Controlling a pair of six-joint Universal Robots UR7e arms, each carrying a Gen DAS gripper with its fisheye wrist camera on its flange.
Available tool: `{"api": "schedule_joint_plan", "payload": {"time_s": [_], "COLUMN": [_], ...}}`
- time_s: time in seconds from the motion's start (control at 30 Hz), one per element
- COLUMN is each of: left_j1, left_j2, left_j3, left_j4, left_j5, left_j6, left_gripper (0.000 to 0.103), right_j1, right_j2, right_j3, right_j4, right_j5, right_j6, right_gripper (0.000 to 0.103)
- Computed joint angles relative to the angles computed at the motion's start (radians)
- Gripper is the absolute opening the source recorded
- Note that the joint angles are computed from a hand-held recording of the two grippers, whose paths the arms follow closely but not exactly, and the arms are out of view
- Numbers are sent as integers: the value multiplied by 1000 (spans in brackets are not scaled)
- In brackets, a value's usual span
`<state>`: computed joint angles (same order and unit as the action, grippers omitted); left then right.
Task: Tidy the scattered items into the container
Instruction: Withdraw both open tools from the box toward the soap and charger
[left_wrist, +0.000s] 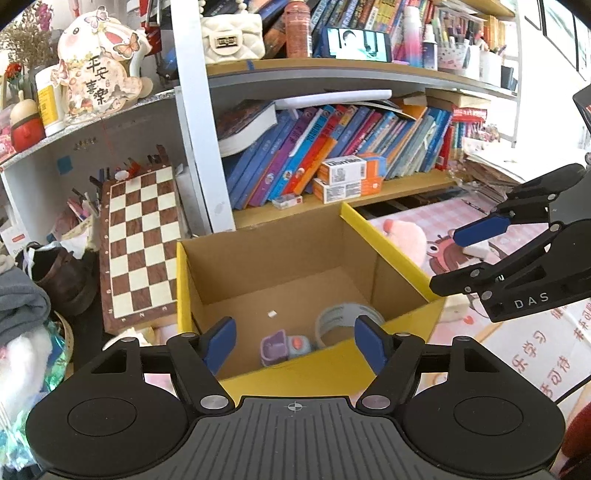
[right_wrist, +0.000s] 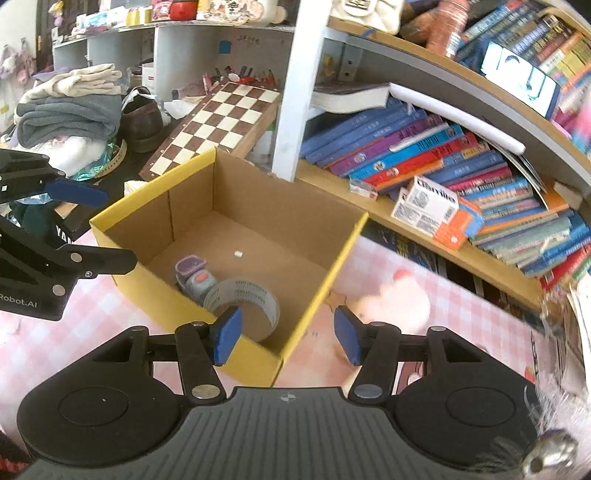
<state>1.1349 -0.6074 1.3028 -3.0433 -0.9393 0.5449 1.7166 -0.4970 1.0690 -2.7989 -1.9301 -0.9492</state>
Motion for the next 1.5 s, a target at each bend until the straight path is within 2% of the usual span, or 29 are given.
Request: {"api": "schedule_joint_plan", "payload": {"time_s": [0.13, 0.47, 0.6, 0.9, 1.07, 1.5], "left_j1": [-8, -16, -17, -18, -21, -31], "left_j2": [-8, -26, -31, -29, -26, 5], "left_j3": [28, 86, 104, 111, 111, 85], "left_j4": [1, 25, 40, 93, 106, 178], "left_j5": [3, 31, 47, 78, 78, 79], "left_j6": [-9, -57, -89, -133, -142, -197], "left_gripper": [77, 81, 86, 89, 93, 94], "right_j1": [-9, -30, -38, -48, -52, -71], "right_j2": [-30, -80, -92, -109, -110, -132], "right_j3": [57, 166, 199, 251, 274, 293], "right_j4": [-29, -82, -91, -114, -153, -151], "right_j5": [-12, -40, -59, -95, -120, -152], "right_j6": [33, 116, 147, 189, 199, 256], "right_gripper": [60, 80, 84, 87, 87, 89]}}
